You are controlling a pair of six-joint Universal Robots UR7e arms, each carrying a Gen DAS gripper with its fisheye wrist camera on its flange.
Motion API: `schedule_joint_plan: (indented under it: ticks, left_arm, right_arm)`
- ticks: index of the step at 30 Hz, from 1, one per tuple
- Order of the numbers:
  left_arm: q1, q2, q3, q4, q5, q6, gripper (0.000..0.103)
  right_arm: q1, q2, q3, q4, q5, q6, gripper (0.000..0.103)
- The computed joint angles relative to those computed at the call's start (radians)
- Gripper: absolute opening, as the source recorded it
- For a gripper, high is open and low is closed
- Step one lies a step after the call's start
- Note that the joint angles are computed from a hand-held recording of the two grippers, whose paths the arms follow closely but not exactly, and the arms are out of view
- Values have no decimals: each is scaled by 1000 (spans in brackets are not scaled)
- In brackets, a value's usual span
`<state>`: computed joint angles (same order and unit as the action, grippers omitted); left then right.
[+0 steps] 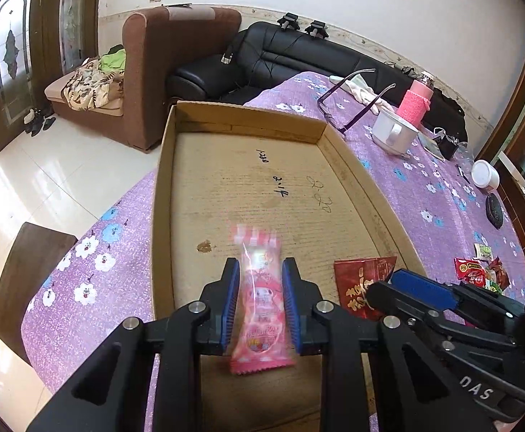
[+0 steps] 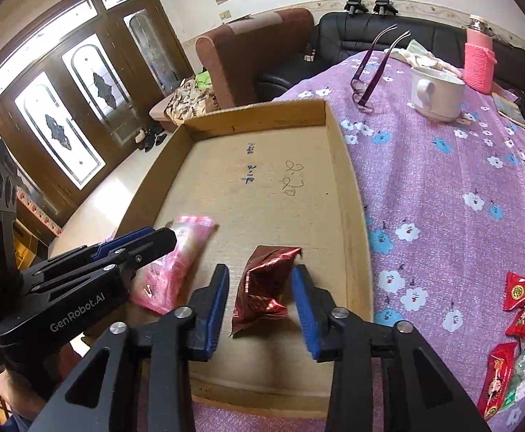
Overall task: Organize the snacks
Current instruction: 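Carry both snacks into the cardboard box and open both grippers, then return both grippers to the snack pile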
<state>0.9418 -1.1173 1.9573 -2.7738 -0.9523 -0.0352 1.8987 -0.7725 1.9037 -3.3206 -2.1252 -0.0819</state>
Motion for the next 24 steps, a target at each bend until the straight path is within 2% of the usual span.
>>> schedule_joint_plan:
  ticks: [7, 12, 17, 24]
  left_arm:
    - [-13, -9, 10, -3, -3, -5, 30]
    - [-28, -16, 18, -5, -9, -7, 33]
    - [-48, -19, 29, -12, -20, -2, 33]
    - [-85, -4, 41, -7, -40, 21, 33]
  right_arm:
    - [-5, -56, 66, -48, 27, 18, 44]
    - [-17, -109, 127, -87, 48, 50, 54]
    - [-27, -174, 197, -142, 60, 61, 54]
    - [-41, -269, 299, -226, 35, 48, 55]
